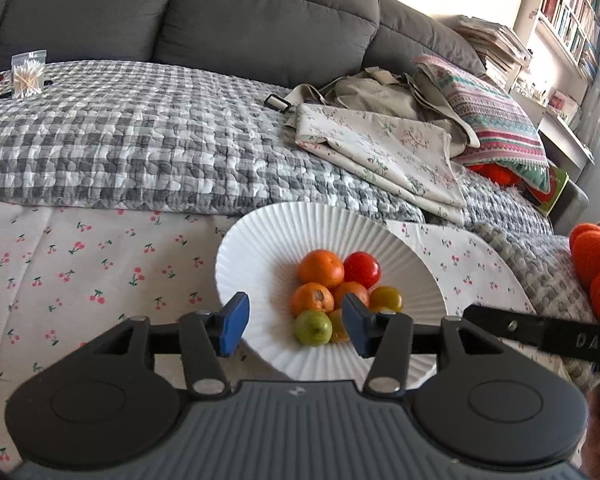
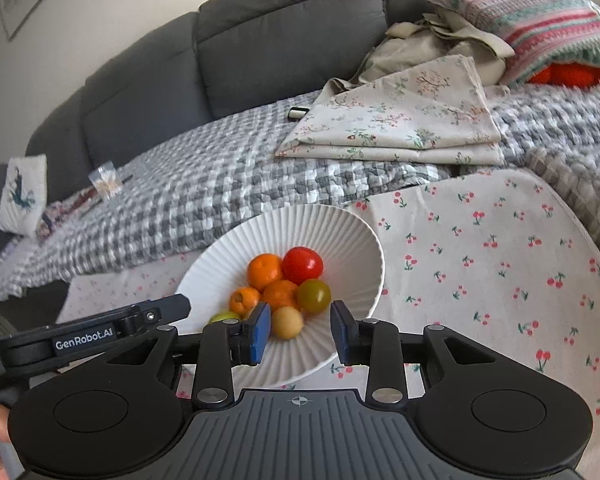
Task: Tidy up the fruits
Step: 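Lower both fruits into the bowl and open both tools, then withdraw both tools from the bowl toward the last fruits on the cloth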
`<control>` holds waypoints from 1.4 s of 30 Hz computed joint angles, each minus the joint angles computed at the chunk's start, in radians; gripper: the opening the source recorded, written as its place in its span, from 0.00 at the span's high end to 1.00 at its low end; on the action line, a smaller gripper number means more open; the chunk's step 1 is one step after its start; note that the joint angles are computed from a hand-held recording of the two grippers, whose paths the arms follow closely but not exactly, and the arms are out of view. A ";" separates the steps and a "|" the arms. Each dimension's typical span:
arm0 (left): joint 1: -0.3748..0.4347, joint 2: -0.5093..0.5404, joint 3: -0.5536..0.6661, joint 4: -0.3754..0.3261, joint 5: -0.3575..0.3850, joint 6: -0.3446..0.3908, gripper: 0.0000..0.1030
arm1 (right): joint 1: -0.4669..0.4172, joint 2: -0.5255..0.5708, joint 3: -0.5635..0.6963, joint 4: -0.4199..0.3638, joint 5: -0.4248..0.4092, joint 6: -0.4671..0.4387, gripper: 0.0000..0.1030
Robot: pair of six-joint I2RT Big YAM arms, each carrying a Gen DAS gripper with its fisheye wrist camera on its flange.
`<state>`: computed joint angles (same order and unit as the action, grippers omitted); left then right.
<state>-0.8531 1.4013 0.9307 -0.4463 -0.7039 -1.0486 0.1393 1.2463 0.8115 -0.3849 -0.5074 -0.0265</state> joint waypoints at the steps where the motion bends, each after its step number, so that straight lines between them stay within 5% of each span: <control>1: -0.006 0.000 0.006 -0.024 0.003 -0.006 0.50 | -0.006 -0.006 -0.001 -0.004 -0.001 0.003 0.68; 8: -0.061 0.006 0.035 -0.130 0.008 -0.026 0.44 | -0.038 -0.061 -0.012 -0.064 -0.019 -0.005 0.58; 13: -0.093 0.011 0.048 -0.201 0.098 -0.052 0.42 | -0.057 -0.108 -0.021 -0.134 -0.057 -0.059 0.43; 22: -0.117 0.028 0.028 -0.155 0.199 -0.114 0.45 | -0.049 -0.210 -0.067 -0.221 -0.085 -0.170 0.33; 26: -0.120 0.018 0.023 -0.159 0.200 0.057 0.46 | -0.040 -0.238 -0.082 -0.227 -0.064 -0.221 0.33; 34: -0.120 0.070 0.035 -0.141 0.252 0.242 0.58 | -0.036 -0.217 -0.078 -0.231 -0.055 -0.220 0.33; 42: -0.130 0.124 0.068 -0.131 0.186 0.361 0.62 | -0.030 -0.210 -0.078 -0.240 -0.055 -0.225 0.33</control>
<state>-0.9834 1.5250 0.9987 -0.5777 -0.5183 -0.6872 0.1097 1.0363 0.7334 -0.6249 -0.5628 -0.2515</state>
